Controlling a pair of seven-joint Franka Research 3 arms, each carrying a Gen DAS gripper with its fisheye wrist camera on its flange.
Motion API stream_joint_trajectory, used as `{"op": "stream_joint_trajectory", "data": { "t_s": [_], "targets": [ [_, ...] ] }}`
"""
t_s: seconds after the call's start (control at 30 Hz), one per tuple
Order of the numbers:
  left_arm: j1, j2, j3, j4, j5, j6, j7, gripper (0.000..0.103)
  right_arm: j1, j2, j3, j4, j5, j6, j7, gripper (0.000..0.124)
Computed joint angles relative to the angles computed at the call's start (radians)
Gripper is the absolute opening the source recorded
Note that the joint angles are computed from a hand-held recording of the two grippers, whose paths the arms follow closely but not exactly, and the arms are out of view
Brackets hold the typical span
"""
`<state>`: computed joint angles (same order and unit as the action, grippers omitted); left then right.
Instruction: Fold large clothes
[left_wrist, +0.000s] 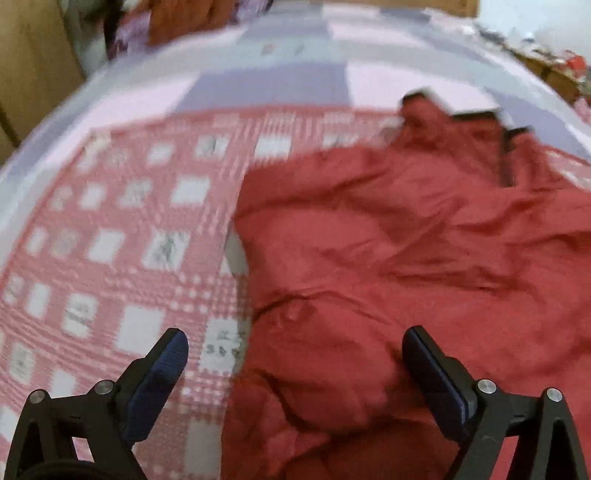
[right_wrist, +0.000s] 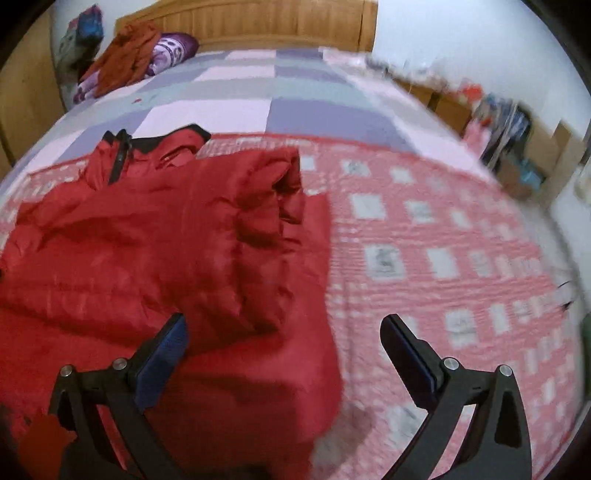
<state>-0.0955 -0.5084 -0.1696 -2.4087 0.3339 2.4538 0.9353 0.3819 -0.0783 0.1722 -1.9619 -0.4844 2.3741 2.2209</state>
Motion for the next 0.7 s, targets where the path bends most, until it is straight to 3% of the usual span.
{"op": "stream_joint_trajectory", "data": {
  "t_s": [0.1,0.2,0.3,0.37,0.43,0.5,0.57,0.7],
  "targets": [
    [-0.065,-0.07,0.002,-0.042,-0.049,0.039,0.033,0.097,0.024,-0.09,0.021,-0.097,0.022,0.109,-0.061,0.103],
    [-0.116,-0.081,-0.019,-0.06,-0.088,0.012,0.048,0.097,0.059,-0.142,0.043,-0.165,0.136,0.166,-0.168,0.103],
    [-0.129,-0.09,-0.044,-0.103,-0.084,-0.06,0.039,0.097,0.061,-0.159,0.078,-0.204,0.151,0.12,-0.25,0.103],
    [-0.142,-0.17,-0.017,-0.194,-0.096,-0.019,0.04,0.1,0.027,-0.204,0.089,-0.267,0.119,0.029,-0.206,0.103],
    [-0.145,-0.221,0.005,-0.22,-0.123,-0.04,0.03,0.101,0.005,-0.289,0.045,-0.352,0.206,0.024,-0.176,0.103],
    [-0.127,-0.262,-0.013,-0.217,-0.11,-0.079,0.011,0.1,-0.055,-0.386,0.067,-0.408,0.192,-0.023,-0.106,0.103],
    [-0.13,-0.325,-0.04,-0.224,-0.096,-0.119,-0.014,0.1,-0.065,-0.457,0.072,-0.452,0.207,-0.021,-0.128,0.103],
    [-0.208,-0.445,-0.072,-0.239,-0.143,-0.217,-0.069,0.1,0.004,-0.559,0.093,-0.51,0.322,-0.019,-0.224,0.103]
  ]
}}
